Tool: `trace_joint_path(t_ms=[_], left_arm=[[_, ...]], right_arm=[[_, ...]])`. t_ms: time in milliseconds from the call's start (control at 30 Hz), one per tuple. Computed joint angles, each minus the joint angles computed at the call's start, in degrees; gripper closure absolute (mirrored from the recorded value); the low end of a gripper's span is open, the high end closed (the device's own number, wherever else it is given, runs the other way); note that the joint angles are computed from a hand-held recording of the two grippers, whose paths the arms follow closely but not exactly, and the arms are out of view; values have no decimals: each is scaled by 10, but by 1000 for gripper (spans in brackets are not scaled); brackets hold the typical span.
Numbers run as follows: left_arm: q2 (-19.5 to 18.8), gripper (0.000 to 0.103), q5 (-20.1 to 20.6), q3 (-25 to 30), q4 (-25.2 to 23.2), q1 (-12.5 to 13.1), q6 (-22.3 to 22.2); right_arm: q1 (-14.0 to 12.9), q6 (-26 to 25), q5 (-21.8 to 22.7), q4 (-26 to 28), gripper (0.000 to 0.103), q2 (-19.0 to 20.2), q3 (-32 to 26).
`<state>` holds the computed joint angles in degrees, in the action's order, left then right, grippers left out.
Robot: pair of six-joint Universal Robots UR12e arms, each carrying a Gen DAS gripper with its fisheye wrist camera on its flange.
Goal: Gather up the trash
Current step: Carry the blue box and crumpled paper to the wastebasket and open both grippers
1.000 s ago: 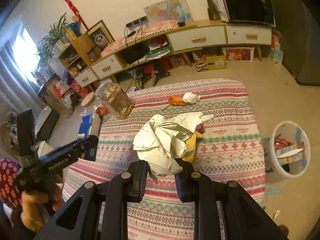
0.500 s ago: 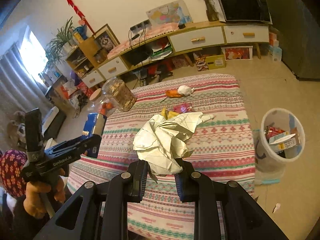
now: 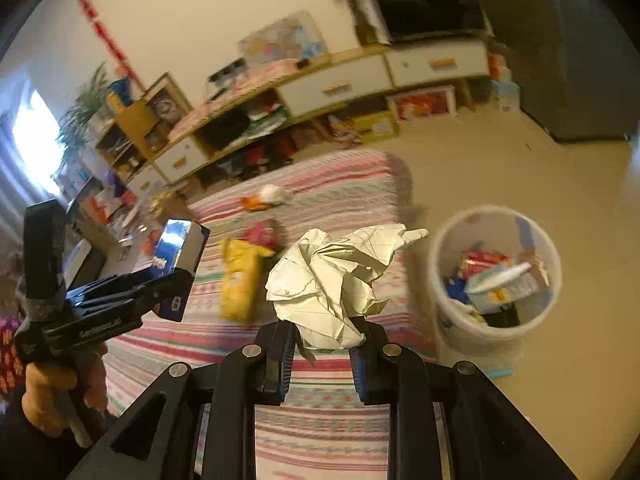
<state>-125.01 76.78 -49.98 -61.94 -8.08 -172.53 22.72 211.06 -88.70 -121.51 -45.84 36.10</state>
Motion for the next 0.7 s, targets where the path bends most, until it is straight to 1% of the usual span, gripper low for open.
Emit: trace_joint_path(t_ms=[100,167,233,267,433,567,700], left_arm=[[-23,42,-6,34,-20,-13,6],[-40,42,-13,59,-35,-21,13],[-57,42,-19,86,-51,-28,17],[-69,42,-24,104,-61,-32,22],[-120,42,-38,185,-116,-52,35],[-164,42,-56,256,-163,-65,39],[-208,42,-75,331,-216,-70,35]], right_arm=[[-6,-10,-24,4,79,-2,4],[-13,-5,-25,5,79,-7,15],[-18,-5,-48,23,79,-13,23],[-21,-1,-52,26,79,-17,31],[-36,24,-55,27,79,-38,75],[-41,36,-59,40,78,-44,86],[-47,51,-57,35,78,-51,100]])
